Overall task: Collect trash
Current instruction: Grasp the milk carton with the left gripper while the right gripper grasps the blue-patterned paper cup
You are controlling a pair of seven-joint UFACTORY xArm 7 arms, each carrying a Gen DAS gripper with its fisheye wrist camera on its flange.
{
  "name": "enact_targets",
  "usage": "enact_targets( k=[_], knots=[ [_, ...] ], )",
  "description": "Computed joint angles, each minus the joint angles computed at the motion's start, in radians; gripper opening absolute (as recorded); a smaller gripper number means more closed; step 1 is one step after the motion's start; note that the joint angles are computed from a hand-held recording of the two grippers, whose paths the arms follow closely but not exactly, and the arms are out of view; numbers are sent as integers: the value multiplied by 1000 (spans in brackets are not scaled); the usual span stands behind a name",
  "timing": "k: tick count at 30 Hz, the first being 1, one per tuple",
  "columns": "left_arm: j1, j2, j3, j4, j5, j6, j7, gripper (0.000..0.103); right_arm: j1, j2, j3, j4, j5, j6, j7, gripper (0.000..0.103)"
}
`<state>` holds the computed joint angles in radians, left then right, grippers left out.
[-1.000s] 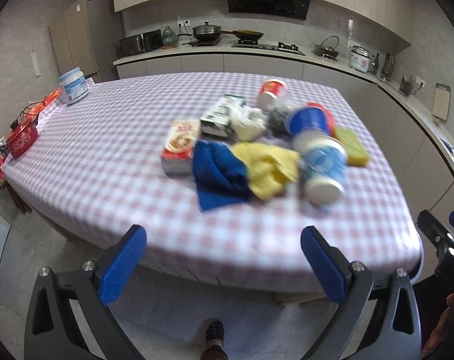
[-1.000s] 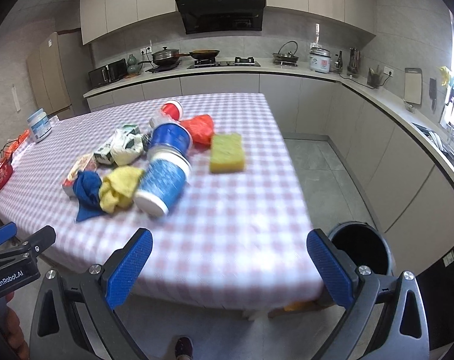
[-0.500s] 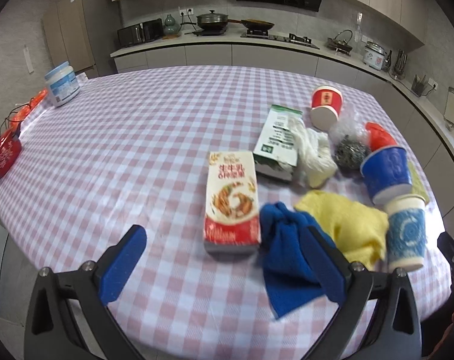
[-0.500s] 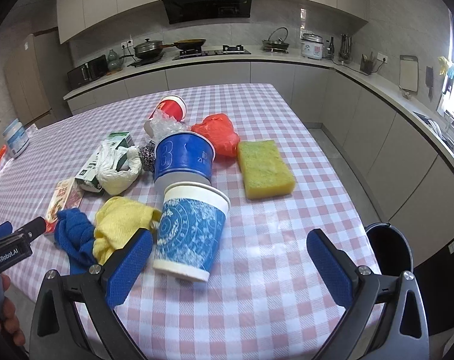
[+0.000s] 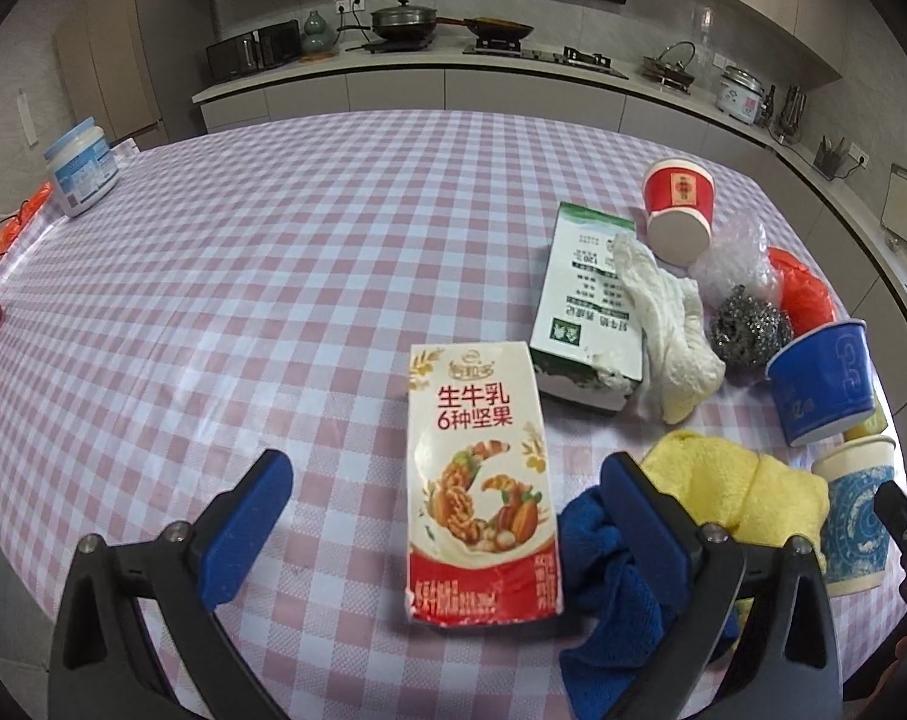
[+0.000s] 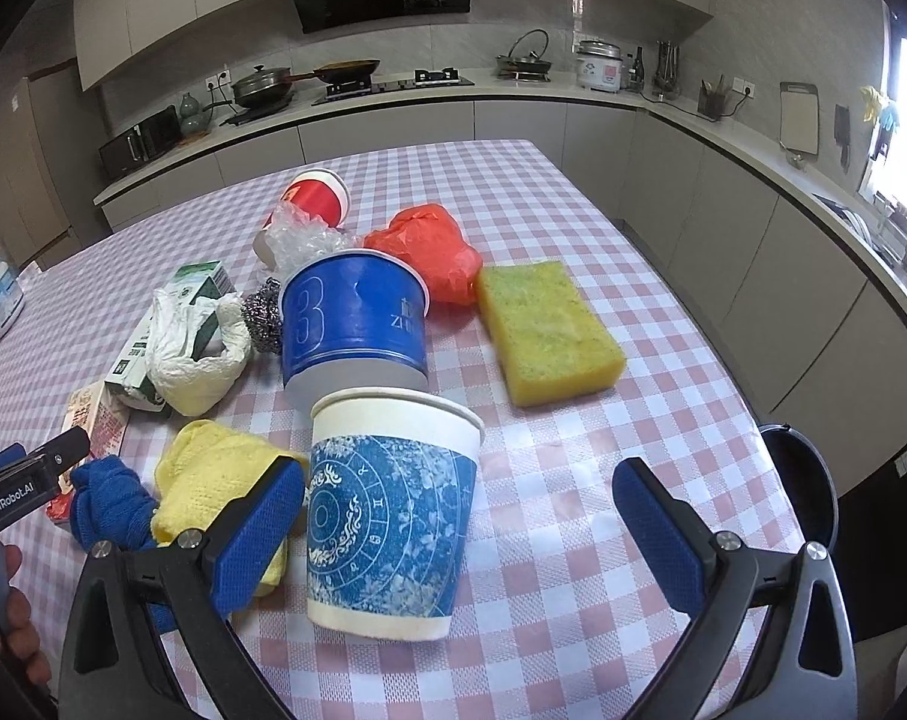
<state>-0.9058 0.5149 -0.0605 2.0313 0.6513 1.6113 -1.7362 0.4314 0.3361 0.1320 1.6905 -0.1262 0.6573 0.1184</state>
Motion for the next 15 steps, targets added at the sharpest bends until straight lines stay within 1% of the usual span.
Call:
enact_targets(
  k=[5, 12, 15],
  knots=[
    [15, -1, 0, -14, -8, -23, 13, 102, 10, 31, -8, 33, -15, 14, 18, 103],
    [41, -15, -10, -59, -37, -68, 14, 98, 8, 55, -3, 51, 3, 18, 5, 103],
    [48, -24, -13, -79, -41, -89, 11, 94, -2, 61, 7, 54, 32, 14, -19, 99]
  ],
)
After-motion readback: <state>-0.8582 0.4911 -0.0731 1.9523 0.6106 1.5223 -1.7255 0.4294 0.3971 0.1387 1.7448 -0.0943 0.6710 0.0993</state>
